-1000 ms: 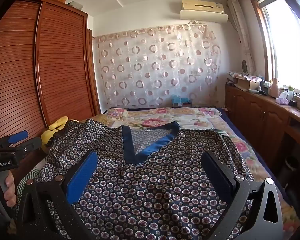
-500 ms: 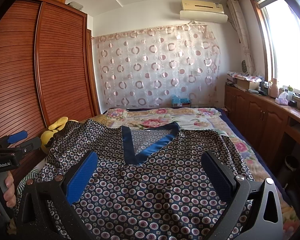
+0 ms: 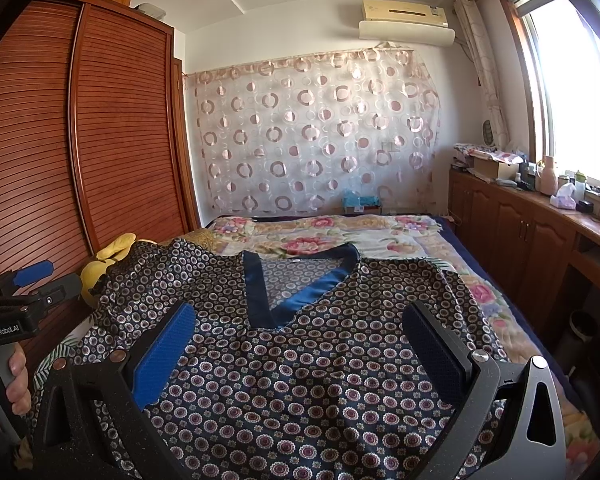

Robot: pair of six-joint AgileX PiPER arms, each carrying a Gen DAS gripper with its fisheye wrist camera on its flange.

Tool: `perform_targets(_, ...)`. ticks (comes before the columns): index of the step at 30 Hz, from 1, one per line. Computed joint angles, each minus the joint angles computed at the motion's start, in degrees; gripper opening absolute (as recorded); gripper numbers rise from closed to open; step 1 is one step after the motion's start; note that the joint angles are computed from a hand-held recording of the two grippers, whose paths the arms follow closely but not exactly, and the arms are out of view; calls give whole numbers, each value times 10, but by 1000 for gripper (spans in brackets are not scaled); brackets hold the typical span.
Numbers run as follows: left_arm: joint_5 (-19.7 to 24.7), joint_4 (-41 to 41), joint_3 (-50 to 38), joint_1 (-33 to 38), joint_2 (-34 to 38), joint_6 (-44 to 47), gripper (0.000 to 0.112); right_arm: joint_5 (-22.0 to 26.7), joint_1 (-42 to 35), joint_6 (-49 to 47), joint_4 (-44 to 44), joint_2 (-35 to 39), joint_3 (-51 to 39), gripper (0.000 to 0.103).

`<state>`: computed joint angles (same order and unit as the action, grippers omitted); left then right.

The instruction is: Fold small clothes

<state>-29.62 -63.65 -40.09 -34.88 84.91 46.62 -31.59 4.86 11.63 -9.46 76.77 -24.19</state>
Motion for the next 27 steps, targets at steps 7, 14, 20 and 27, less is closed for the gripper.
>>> perform_targets(7, 0, -3, 0, -1, -1, 4, 103, 2, 0, -1, 0, -2, 0, 103)
perform_targets(14, -2, -6, -1, -2, 0, 7, 103, 2, 5, -8, 9, 1, -1, 103)
perform_targets(20, -4, -11, -1, -5, 0, 11, 103, 1, 2, -3, 3, -2, 1, 103)
perform_targets(27, -4, -15, -2, -5, -1, 16, 103, 2, 4, -6, 7, -2, 0, 103)
